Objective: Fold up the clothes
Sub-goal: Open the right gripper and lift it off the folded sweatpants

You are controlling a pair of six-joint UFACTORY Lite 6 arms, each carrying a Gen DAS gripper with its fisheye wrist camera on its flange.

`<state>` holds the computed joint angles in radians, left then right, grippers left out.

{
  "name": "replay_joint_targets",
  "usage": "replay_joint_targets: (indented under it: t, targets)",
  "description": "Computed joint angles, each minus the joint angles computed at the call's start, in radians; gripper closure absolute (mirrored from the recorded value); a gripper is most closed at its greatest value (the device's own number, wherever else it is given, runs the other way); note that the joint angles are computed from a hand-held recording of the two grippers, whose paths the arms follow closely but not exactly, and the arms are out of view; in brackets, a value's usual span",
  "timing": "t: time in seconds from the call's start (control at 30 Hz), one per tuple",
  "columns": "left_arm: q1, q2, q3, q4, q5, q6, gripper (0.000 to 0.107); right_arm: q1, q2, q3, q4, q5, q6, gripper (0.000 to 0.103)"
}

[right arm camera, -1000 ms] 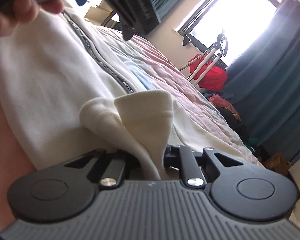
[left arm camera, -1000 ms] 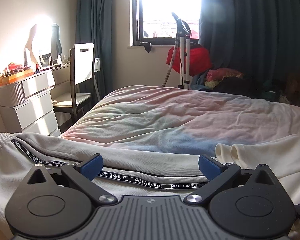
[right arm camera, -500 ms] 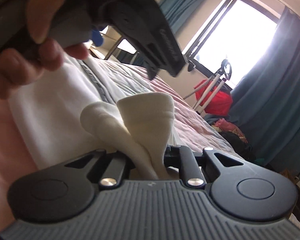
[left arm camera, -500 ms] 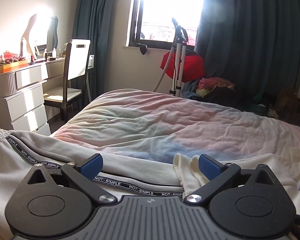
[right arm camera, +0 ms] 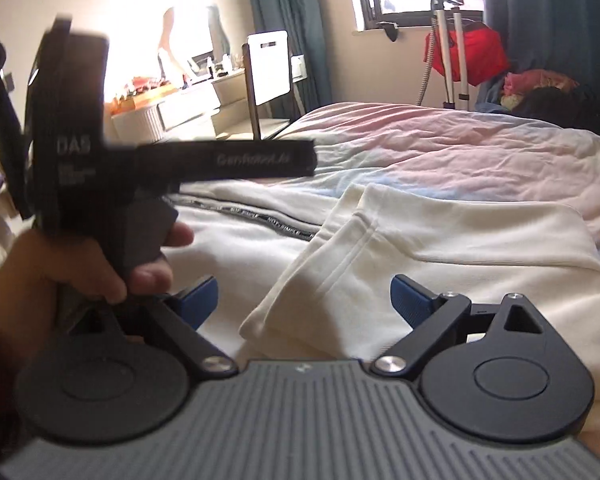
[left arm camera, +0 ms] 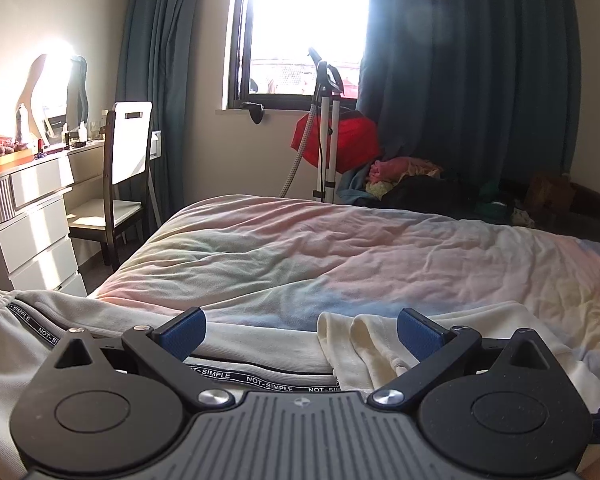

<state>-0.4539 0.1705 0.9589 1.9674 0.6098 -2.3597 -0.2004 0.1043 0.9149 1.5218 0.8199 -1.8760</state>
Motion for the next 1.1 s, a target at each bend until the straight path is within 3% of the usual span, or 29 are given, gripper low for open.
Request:
replay_joint_targets:
  t: [0.17, 0.3, 0.37, 0.6, 0.8, 0.93, 1.1]
  targets:
    - [-0.037, -0.041, -0.04, -0.036, -0.046, 0.045, 0.004, -0.07, -0.034, 0.091, -0.038, -0.113, 0.171, 0.008]
    - [-0.074, -0.014, -0.041, -0.149, -0.086, 0.15, 0.004, -0.101, 0.16, 0.238, 0.05, -0.178, 0.15, 0.01]
    - [-0.084, 0.013, -0.031, -0.199, -0.093, 0.197, 0.004, -0.118, 0.26, 0.301, 0.044, -0.182, 0.177, 0.032]
    - [-0.052, 0.04, -0.05, -0.209, -0.179, 0.167, 0.004, -0.106, 0.354, 0.31, -0.032, -0.271, 0.221, 0.033]
    - [-0.064, 0.085, -0.014, -0.236, -0.153, 0.211, 0.004, -0.067, 0.396, 0.33, -0.018, -0.326, 0.213, 0.032]
    - [-0.047, 0.015, -0.078, -0.2, -0.172, 0.151, 0.004, -0.072, 0.396, 0.333, -0.024, -0.318, 0.237, 0.032]
    - [0.02, -0.152, -0.122, -0.522, -0.185, 0.44, 0.004, -0.094, 0.39, 0.332, -0.04, -0.286, 0.249, 0.032]
